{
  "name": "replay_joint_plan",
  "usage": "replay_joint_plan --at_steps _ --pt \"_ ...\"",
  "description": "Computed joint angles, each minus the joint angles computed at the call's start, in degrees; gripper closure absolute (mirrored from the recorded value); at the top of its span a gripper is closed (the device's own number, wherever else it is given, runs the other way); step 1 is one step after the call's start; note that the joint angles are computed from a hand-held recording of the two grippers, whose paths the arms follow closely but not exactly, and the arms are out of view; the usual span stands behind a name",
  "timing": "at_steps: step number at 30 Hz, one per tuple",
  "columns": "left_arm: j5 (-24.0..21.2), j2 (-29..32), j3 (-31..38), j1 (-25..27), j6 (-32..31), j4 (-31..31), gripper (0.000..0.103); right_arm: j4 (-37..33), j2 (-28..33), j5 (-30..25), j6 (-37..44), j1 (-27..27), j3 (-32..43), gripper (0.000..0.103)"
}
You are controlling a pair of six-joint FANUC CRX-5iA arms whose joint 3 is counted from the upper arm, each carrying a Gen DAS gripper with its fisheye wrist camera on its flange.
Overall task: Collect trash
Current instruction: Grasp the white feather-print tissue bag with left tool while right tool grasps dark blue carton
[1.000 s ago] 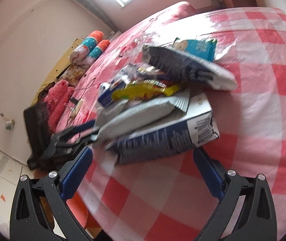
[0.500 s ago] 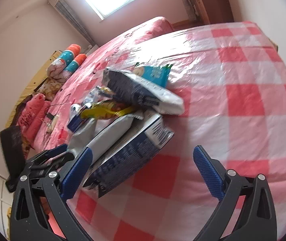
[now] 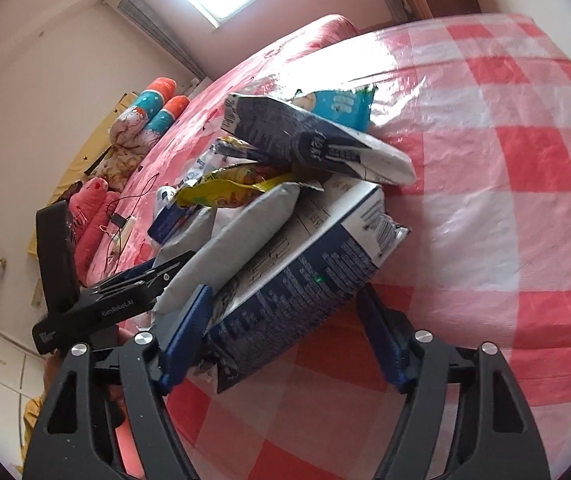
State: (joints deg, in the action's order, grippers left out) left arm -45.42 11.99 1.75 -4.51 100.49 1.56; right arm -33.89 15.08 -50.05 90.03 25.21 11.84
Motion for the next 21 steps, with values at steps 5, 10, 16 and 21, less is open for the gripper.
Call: replay_joint_plan --at_steps 5,10,16,21 --pt "0.5 -0.4 0.2 -1.1 4.5 -3.0 0.030 -2.4 0.5 -0.4 0.5 -0.9 0.5 0.030" --pt "1.9 -1.6 -1.0 -1.5 7.6 -4.0 0.035 -5.5 1.0 -1.3 2.5 -2.2 1.1 0.045" --pt "5.6 -3.5 -5.0 -0.4 7.4 -0.2 0.037 -15.4 1.8 -6.1 7.7 -8.0 1.2 0.054" --pt "7.8 -6.4 -9.1 -0.1 6.7 3.0 0.037 -17.4 0.5 -6.8 9.5 -10.2 -0.5 0.056"
